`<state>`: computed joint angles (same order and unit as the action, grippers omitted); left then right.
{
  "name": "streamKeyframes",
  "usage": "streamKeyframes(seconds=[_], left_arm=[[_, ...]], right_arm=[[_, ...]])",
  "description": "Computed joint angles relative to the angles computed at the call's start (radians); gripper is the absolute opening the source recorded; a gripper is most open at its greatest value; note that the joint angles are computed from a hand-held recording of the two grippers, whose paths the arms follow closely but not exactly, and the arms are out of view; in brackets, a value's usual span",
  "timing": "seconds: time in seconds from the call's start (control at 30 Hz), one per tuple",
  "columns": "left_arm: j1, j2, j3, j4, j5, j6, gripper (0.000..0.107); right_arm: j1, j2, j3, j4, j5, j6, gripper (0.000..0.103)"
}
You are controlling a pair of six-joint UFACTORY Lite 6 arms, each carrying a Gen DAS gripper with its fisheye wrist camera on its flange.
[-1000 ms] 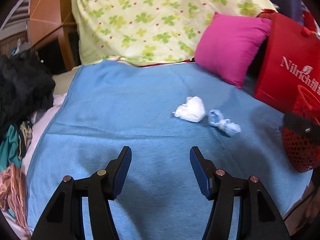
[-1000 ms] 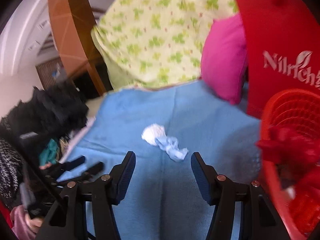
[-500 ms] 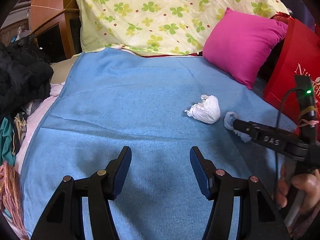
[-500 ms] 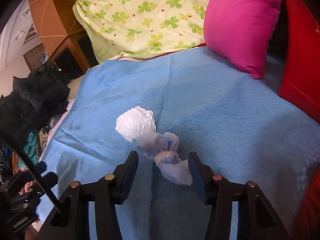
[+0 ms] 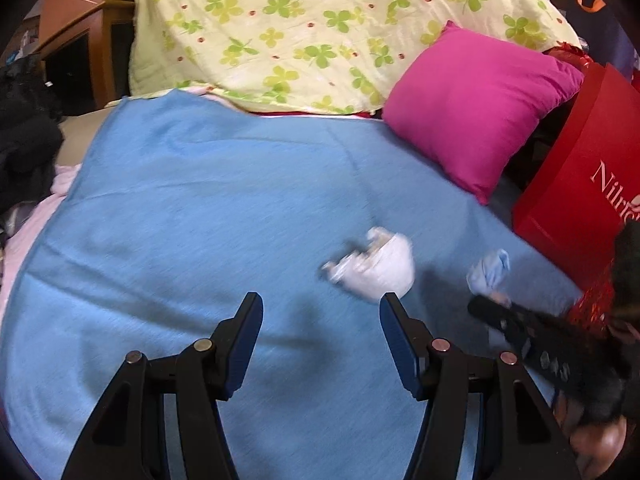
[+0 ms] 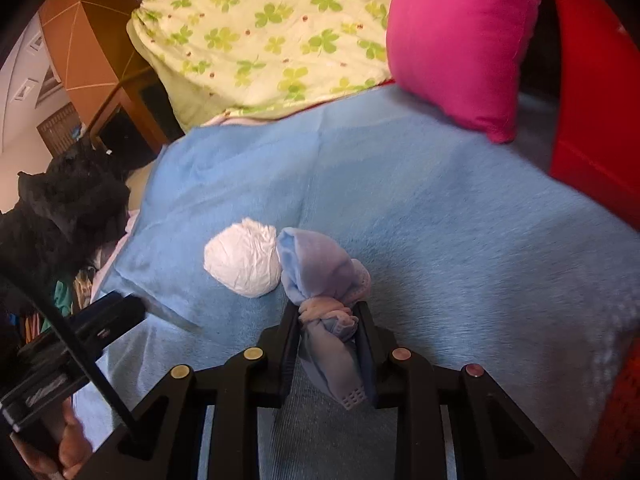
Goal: Collect trash
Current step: 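Grasp the light-blue cloth with the right tool while the left tool grasps the white tissue, then lift the white tissue with the left tool while the right tool lifts the light-blue cloth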
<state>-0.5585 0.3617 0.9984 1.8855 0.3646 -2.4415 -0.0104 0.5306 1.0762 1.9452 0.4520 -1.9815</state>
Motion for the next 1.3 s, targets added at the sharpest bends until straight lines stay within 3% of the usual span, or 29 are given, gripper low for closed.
streamKeyframes(seconds=[0.13, 0.33, 0.47, 0.5, 0.57, 0.7, 1.03, 1.3], left_arm=[[0.005, 0.109, 0.143, 0.023, -0.026, -0.007, 0.067], [0.011, 0.286, 0.355, -0.21, -0.053, 0.301, 0.068], [0.042, 0.331, 0.396, -0.194, -0.107, 0.26, 0.068], [0.046, 0.337, 0.397, -0.14, -0.12, 0.212, 0.064], [0.053, 0.348, 0.4, -0.065, -0.154, 0.141, 0.042], [0.046, 0.314, 0.351, 0.042, -0.144, 0.005, 0.033], [-0.12, 0.001, 0.11, -0.151, 0.075, 0.177, 0.031], [-0.314, -0.252, -0.007, -0.421, 0.365, 0.378, 0.031]], right_arm=[[0.016, -0.096, -0.092, 0.128, -0.043, -0.145, 0.029], [-0.001, -0.176, -0.162, 0.162, -0.062, -0.213, 0.029], [-0.009, -0.209, -0.177, 0.152, -0.055, -0.223, 0.028], [-0.008, -0.219, -0.184, 0.152, -0.054, -0.232, 0.028], [-0.007, -0.237, -0.2, 0.175, -0.052, -0.266, 0.028], [-0.02, -0.287, -0.235, 0.168, -0.035, -0.27, 0.028], [-0.067, -0.53, -0.384, 0.051, 0.063, -0.163, 0.028], [-0.127, -0.778, -0.514, -0.024, 0.123, -0.072, 0.028]])
